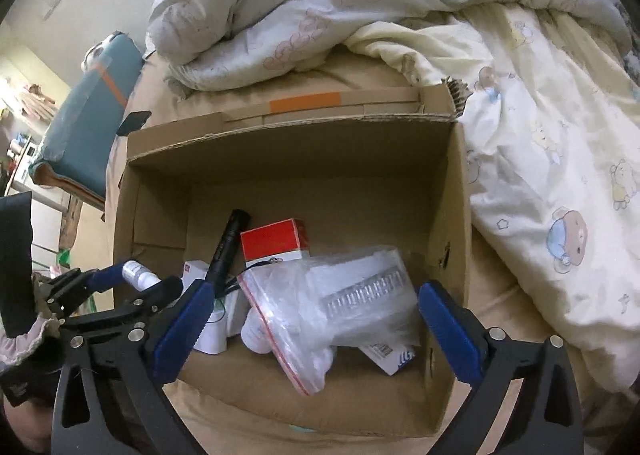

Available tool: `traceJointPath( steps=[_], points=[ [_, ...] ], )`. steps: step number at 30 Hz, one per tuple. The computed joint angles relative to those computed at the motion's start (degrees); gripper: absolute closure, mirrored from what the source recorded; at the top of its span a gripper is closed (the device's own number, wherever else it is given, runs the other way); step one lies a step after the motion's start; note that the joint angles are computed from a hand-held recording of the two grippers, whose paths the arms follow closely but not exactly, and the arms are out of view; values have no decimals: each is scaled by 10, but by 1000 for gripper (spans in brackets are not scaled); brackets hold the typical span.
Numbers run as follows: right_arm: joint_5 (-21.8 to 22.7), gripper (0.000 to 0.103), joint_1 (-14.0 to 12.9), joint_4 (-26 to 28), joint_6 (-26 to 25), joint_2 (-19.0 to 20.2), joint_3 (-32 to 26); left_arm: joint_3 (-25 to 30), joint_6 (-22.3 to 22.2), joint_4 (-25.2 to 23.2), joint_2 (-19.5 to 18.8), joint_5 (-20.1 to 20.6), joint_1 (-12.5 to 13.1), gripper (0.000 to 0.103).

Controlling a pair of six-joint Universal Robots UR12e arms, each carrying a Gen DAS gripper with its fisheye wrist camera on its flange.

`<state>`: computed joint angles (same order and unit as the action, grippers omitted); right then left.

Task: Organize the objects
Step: 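Lower the blister pack into the box with the right tool while the left tool lowers the dropper bottle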

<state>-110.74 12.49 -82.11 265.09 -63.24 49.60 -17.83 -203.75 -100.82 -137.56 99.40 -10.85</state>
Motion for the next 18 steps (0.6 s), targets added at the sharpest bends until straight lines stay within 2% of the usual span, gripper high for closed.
traceJointPath(
  steps=[5,11,14,16,18],
  points=[
    [2,0,2,-2,-9,-1,1,13,-2,-8,-8,6,-1,43],
    [-7,0,6,-38,5,-11,17,29,4,-21,-18,10,-3,43],
    [-5,0,6,-63,10,-15,26,42,5,-28,-25,-2,-2,43],
    [-7,0,7,-89,6,-19,33,43,11,-29,-26,9,-4,43],
    [-20,0,10,-73,4,-13,21,36,14,-24,-22,8,-4,43]
  ],
)
